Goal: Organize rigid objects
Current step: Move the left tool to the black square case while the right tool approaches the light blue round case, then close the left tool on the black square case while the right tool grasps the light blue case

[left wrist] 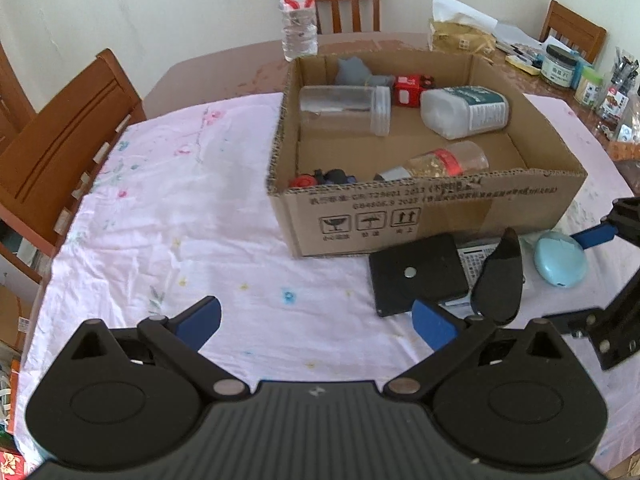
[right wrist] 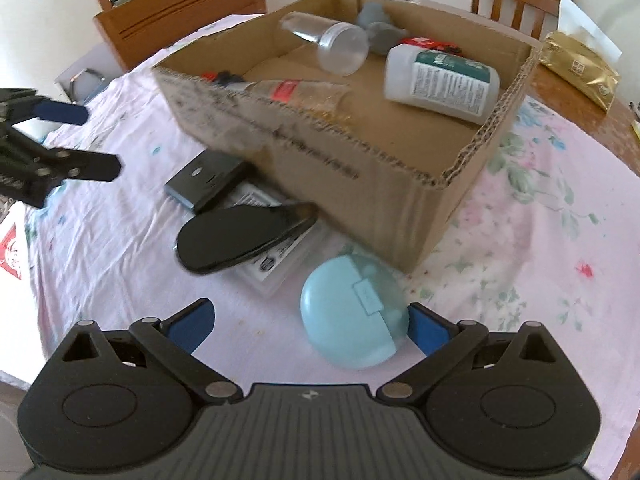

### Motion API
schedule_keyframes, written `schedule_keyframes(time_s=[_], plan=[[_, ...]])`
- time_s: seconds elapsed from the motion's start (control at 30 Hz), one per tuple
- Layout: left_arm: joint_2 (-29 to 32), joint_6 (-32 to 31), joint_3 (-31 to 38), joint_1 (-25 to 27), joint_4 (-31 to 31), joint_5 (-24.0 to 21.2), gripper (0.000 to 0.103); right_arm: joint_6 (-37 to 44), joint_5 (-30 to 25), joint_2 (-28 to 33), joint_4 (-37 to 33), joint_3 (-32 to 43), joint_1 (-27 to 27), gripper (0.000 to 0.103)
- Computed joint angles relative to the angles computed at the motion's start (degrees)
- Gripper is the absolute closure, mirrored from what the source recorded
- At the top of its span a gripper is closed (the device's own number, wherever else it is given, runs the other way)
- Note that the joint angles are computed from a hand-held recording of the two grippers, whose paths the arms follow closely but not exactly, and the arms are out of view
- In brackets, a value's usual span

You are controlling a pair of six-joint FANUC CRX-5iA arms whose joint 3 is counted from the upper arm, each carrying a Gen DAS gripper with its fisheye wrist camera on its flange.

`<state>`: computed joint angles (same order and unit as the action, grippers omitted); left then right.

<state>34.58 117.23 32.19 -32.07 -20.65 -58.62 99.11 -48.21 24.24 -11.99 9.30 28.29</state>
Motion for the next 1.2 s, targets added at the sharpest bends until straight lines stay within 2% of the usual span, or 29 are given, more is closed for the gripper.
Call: schedule_keyframes(time_s=[0.1, 0.2, 0.37, 0.73, 1.2], plan=[[1.0, -1.6, 0.7, 0.5, 2.4, 0.9, 0.002, 0.2, 0.6, -1.2, -0.5, -1.4, 0.4, 0.010], [2.2, -3.1, 1.3, 1.2, 5.4, 2.3, 0.002, -2.4, 2.9, -2.5, 3.5, -4.2, 2.1, 0.018], [4.9, -4.0, 2.9, 2.3, 10.0, 4.2, 0.002, -6.7, 6.5, -3.7, 8.5, -7.9, 4.1, 0.018], [7.7, -3.3, 2.7, 3.4, 14.0, 7.1, 0.001, -10.3, 8.1, -4.0, 11.3, -9.4, 5.0, 0.017], [4.0, -1.0, -1.1, 4.3, 7.7, 5.8, 0.001, -13.1, 8.9, -3.3, 16.0, -9.7, 5.1, 0.017]])
